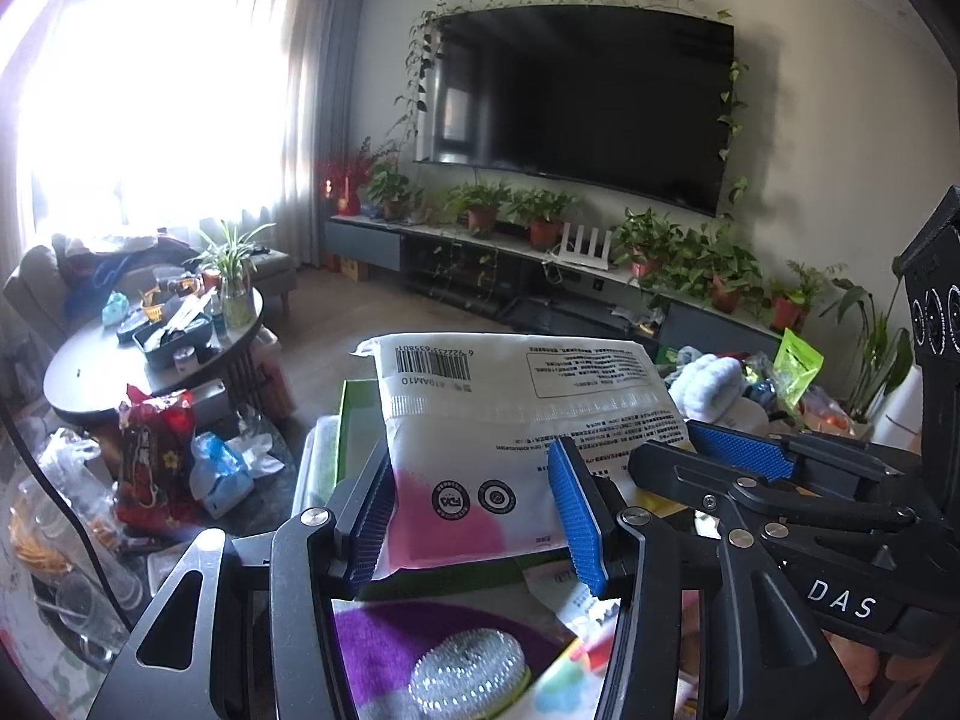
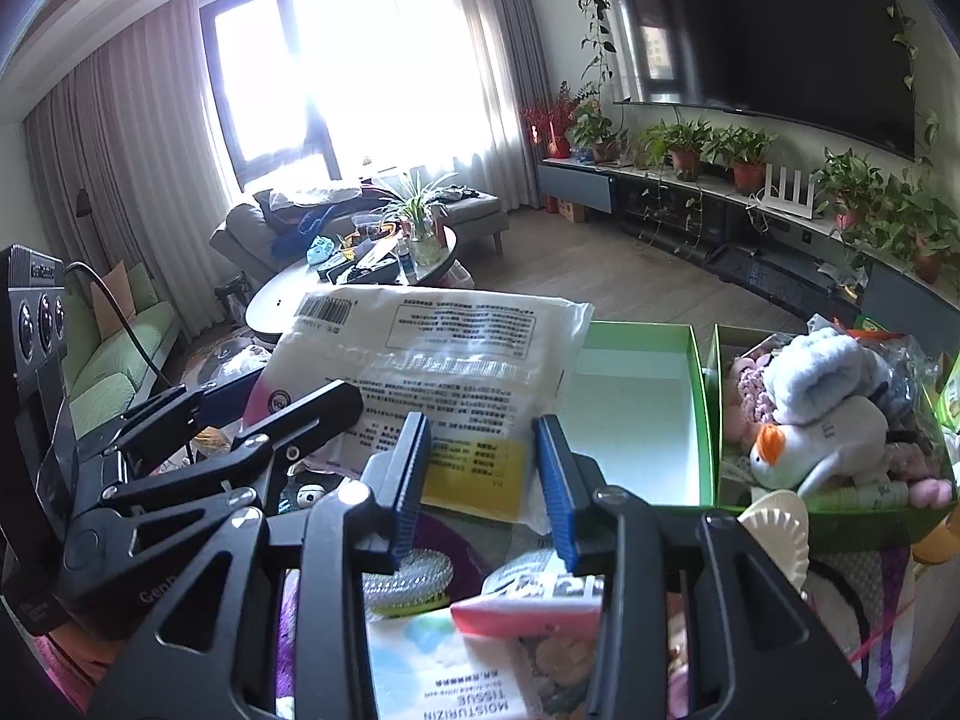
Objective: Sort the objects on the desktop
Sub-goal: 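Lift the packet with the right gripper and carry it over the green box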
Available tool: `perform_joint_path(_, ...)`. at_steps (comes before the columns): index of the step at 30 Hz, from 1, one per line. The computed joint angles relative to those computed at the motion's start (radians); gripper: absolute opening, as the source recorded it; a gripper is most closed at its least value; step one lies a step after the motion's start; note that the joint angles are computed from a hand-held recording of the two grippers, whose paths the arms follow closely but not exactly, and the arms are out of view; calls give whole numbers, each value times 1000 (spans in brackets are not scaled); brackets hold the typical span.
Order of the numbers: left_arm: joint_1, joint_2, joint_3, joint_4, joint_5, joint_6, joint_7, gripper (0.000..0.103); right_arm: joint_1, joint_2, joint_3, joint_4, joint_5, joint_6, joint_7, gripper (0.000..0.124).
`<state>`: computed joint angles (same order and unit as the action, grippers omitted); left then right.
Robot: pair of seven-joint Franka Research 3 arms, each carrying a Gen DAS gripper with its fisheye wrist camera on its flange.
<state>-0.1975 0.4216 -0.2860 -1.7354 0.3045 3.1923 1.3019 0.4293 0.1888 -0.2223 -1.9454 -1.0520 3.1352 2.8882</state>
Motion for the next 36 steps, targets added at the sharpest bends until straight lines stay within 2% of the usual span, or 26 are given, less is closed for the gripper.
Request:
perform_joint_path(10, -22, 101, 15, 136, -5, -69, 18, 50, -44, 87, 53, 64, 305, -8, -303, 37)
perform_joint_path(14, -15, 144, 3, 187, -23, -105, 36, 50, -126, 129, 154, 93, 481, -30, -477, 37)
perform_joint_path(22, -16, 214, -4, 271, -62, -175, 73, 49, -191, 204, 243, 163, 699, -87, -685, 37)
perform_joint_path(27, -19, 245, -4, 306, -85, -203, 90, 49, -187, 235, 249, 191, 795, -120, -765, 37)
perform_joint_path(36, -34, 282, 18, 349, -107, -242, 83, 49, -115, 275, 184, 238, 907, -165, -853, 36)
